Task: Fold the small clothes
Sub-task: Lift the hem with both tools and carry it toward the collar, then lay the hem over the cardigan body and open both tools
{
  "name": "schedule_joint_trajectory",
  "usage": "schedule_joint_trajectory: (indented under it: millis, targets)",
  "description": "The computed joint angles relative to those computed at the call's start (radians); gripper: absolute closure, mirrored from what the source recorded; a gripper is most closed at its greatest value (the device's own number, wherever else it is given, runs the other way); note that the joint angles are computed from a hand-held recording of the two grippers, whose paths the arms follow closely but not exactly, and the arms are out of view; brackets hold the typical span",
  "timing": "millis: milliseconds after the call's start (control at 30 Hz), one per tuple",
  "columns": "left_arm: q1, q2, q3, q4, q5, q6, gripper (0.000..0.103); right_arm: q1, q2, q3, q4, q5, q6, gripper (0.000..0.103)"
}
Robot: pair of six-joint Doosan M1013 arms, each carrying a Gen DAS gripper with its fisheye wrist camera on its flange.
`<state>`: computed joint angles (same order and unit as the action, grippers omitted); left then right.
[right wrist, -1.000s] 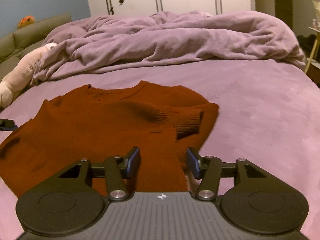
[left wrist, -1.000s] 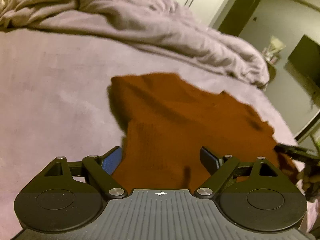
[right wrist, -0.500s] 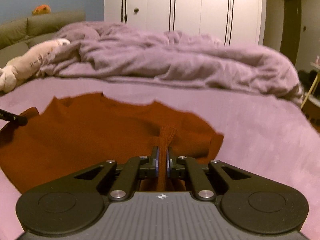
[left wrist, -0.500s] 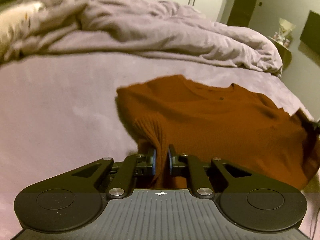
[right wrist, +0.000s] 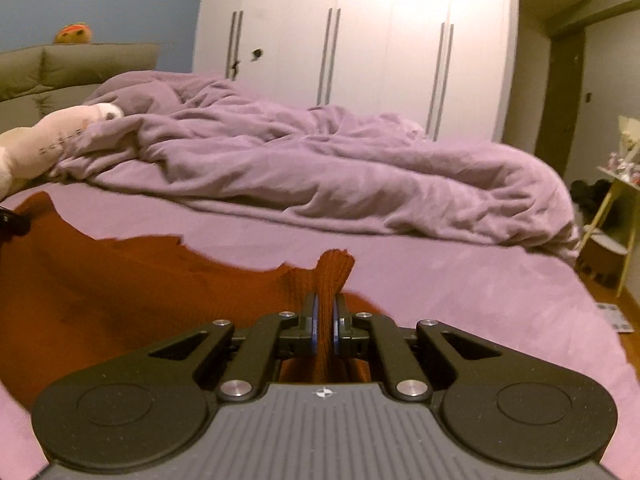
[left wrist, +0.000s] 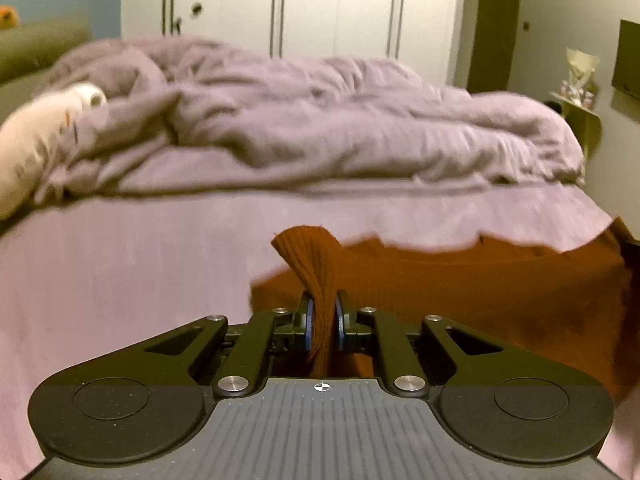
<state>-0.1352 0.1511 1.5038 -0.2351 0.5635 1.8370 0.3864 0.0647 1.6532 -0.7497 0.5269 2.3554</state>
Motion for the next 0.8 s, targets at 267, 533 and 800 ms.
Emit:
schedule_joint_trajectory:
  millis: [267,533,800]
  targets:
    - [-0.084,0.134,-0.127,0.426,-0.103,-0.34,0.09,-0.012,0.141,-0.136,-0.263,0.111,0.199,0.098]
    - [-0.107,0.189,-0.107,0.684,-0.055,-0.602,0.066,-0.021,0.234,-0.165,-0.243,0.187,0.219,0.096]
    - [-0.068,0.112,0.001,0.452,-0.148,-0.524,0.04,-0.013,0.183,-0.099,-0.291,0.104,0.36,0.096]
